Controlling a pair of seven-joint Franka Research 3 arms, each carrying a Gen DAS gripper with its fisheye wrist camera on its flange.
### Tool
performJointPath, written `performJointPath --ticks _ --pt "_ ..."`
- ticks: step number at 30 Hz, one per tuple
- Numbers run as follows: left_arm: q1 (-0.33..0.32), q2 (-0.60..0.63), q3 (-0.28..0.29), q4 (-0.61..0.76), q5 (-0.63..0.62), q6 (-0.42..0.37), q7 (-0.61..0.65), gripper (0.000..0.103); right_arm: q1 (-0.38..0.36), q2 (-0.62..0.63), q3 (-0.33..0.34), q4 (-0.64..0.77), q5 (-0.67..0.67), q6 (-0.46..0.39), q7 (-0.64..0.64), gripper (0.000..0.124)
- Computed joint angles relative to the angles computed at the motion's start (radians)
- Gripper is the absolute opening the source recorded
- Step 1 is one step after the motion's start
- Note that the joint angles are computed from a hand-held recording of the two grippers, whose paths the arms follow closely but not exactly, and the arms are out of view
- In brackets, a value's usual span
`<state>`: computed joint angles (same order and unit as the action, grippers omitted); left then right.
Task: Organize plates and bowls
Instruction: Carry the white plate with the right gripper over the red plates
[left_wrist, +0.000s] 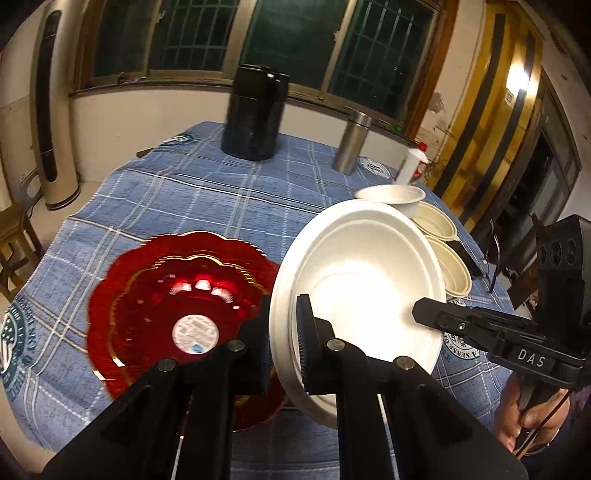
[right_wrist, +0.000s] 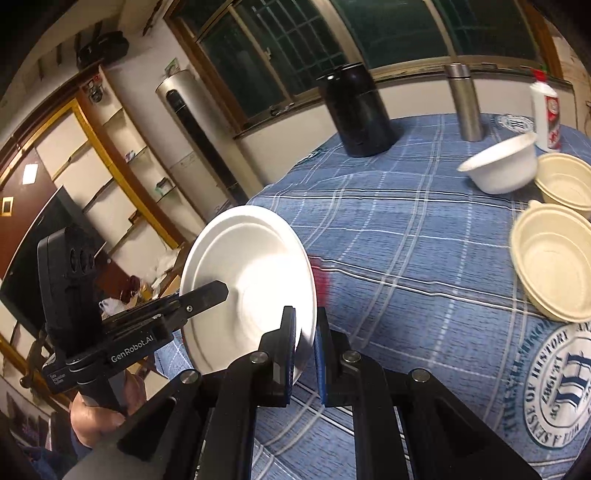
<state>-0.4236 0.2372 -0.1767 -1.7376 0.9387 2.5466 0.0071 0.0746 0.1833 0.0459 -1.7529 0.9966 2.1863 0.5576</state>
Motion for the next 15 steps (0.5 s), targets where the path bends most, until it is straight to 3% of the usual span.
performJointPath --ticks 6,10,15 --pt "0.024 -0.064 -0.001 -0.084 0.023 -0.01 -0.062 0.01 0.031 0.041 0.022 0.05 -0.043 -0.017 0.033 0.009" --pt "0.062 -0.074 -0.005 -0.129 -0.017 0.039 -0.069 0.01 0.055 0.085 0.032 0.09 -0.105 -0.01 0.093 0.009" --pt "0.081 -0.09 -0.003 -0.165 -0.017 0.041 -0.094 0.01 0.065 0.139 0.05 0.14 -0.149 -0.014 0.141 0.009"
